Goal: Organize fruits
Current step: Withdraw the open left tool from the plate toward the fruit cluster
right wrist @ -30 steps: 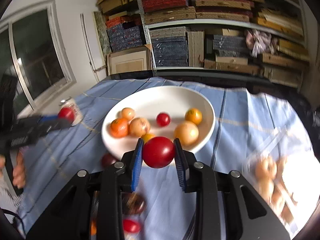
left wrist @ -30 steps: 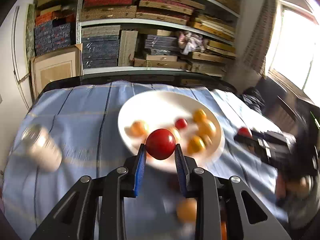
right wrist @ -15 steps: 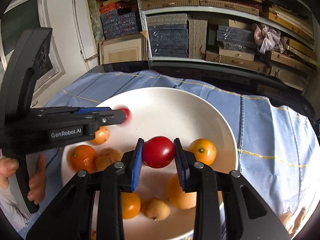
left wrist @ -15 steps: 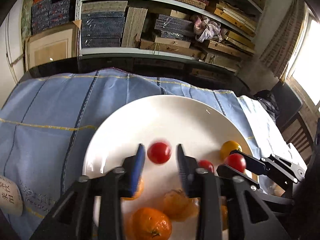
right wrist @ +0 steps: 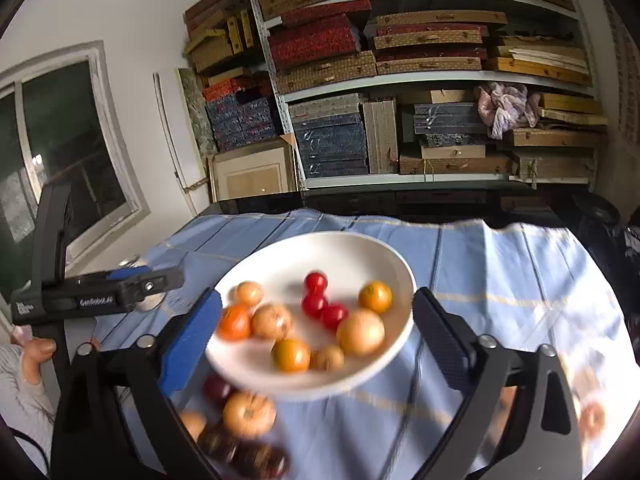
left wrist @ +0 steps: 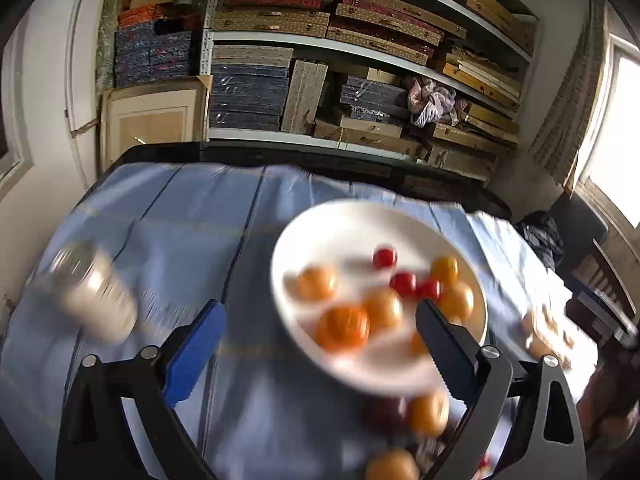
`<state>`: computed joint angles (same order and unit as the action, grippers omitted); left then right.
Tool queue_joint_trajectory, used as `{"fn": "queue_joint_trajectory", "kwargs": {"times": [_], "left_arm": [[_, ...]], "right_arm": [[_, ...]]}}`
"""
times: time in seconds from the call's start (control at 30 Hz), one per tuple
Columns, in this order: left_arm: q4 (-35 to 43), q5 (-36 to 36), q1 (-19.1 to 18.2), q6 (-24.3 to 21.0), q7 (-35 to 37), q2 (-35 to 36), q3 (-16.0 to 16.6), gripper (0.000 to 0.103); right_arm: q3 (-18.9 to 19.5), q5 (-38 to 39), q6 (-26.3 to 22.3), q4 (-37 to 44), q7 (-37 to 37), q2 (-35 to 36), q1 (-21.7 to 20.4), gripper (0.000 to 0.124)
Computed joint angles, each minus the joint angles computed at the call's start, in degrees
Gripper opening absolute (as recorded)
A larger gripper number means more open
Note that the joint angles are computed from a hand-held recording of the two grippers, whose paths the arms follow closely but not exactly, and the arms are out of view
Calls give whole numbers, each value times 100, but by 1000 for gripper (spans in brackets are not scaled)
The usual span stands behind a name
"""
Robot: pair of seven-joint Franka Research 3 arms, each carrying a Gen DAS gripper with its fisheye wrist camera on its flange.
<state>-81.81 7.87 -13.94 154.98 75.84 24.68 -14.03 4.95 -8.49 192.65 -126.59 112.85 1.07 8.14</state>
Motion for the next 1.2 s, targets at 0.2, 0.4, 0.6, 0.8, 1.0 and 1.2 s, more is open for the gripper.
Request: {"fn": "queue_joint_trajectory", "kwargs": {"times": [0.2, 0.4, 0.6, 0.8, 1.0, 1.2], "left_arm": [[-1875, 750, -187, 547, -507, -988, 193, 98], [-2543, 1501, -365, 1150, -1025, -1239, 311, 98], [-2375, 2405, -509, 1082, -1537, -1071, 443, 98], [-2292, 2113, -377, 1031, -1041, -949, 246, 99], [-2328, 3233, -733, 1036, -2237, -1098, 887, 100], [-2385, 2466, -91, 978, -2032, -1119, 446, 100]], "right_arm": [[-299, 432, 710, -1464, -14, -763, 411, 98], [-480, 952, 1048, -1913, -270, -843, 726, 98], [-885, 389, 1017, -1871, 216, -857, 963, 98], [-760, 527, 743, -1789, 55, -817, 922, 98], [-725, 807, 662, -1778, -153, -794, 947, 98], [-798, 704, 544, -1747, -148, -783, 1008, 98]]}}
